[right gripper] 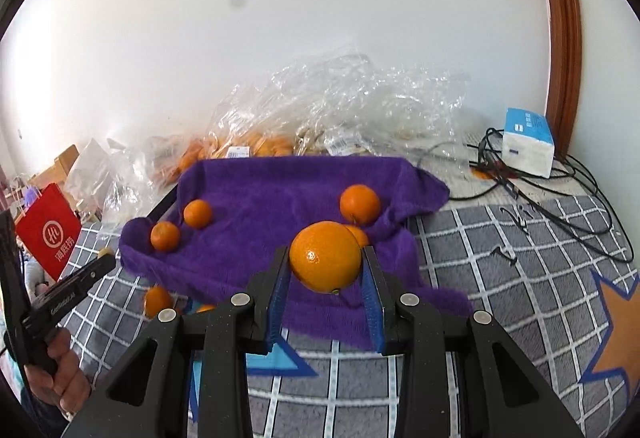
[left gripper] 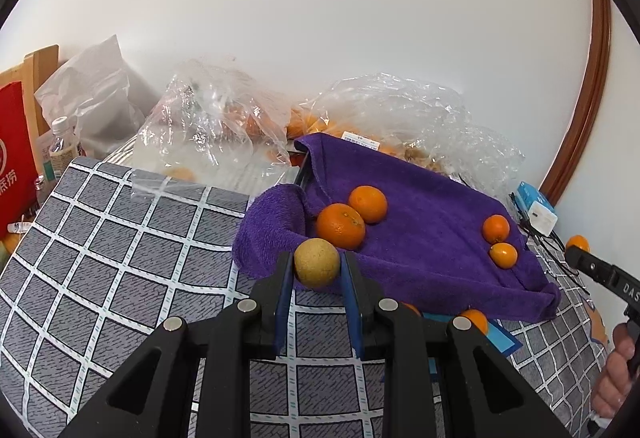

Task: Organize fruits
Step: 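Carry the orange and the yellow-green fruit over the purple towel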

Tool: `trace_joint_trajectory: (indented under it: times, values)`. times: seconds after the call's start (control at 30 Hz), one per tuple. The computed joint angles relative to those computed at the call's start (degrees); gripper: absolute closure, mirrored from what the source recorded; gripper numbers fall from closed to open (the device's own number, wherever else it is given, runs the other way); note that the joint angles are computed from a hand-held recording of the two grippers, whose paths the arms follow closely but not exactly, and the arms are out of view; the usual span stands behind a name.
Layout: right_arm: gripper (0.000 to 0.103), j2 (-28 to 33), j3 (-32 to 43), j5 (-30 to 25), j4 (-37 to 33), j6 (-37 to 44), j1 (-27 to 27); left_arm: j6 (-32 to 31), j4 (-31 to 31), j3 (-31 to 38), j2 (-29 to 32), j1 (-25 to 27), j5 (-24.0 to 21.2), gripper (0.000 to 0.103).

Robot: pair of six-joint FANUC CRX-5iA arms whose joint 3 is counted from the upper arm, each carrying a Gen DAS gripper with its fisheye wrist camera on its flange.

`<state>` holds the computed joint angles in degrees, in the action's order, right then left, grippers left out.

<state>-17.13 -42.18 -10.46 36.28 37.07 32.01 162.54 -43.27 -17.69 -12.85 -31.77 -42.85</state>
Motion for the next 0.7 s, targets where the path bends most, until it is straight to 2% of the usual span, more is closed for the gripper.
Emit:
trace_joint_trajectory:
  times: [0.2,0.3,0.4,0.53,0.63,0.7]
  values:
    - [0.068,1.37,2.92,-1.00,-4.72,4.35,0.07,1.83,-1.56,0.23,-0.05,-0.84,-1.51,0.080]
    - [0.068,3.14,4.54,-2.05,-6.02,5.80,0.00,0.98,-0.10,-0.11,-0.07,0.22,-0.79,0.080]
    - [0.068,5.15,7.60,-3.57,-14.16,13.63,0.23,1.21,0.46,-0.64,-0.47,0.88,-0.28,0.080]
    - [0.068,7.93,8.93,-3.48,-16.93,16.36,-0.03,2.24,-0.20,-0.86,-0.81,0.80,-0.34,0.080]
    - [0.068,10.06,11.60,-4.91,-25.54,24.14,-0.35,0.47,0.98,-0.93,-0.78,1.37,-0.05,0.080]
    - [0.068,11.47,13.27,-7.08,-27.38,25.41,-0.39,0.14,1.07,-0.90,-0.77,1.40,0.08,0.080]
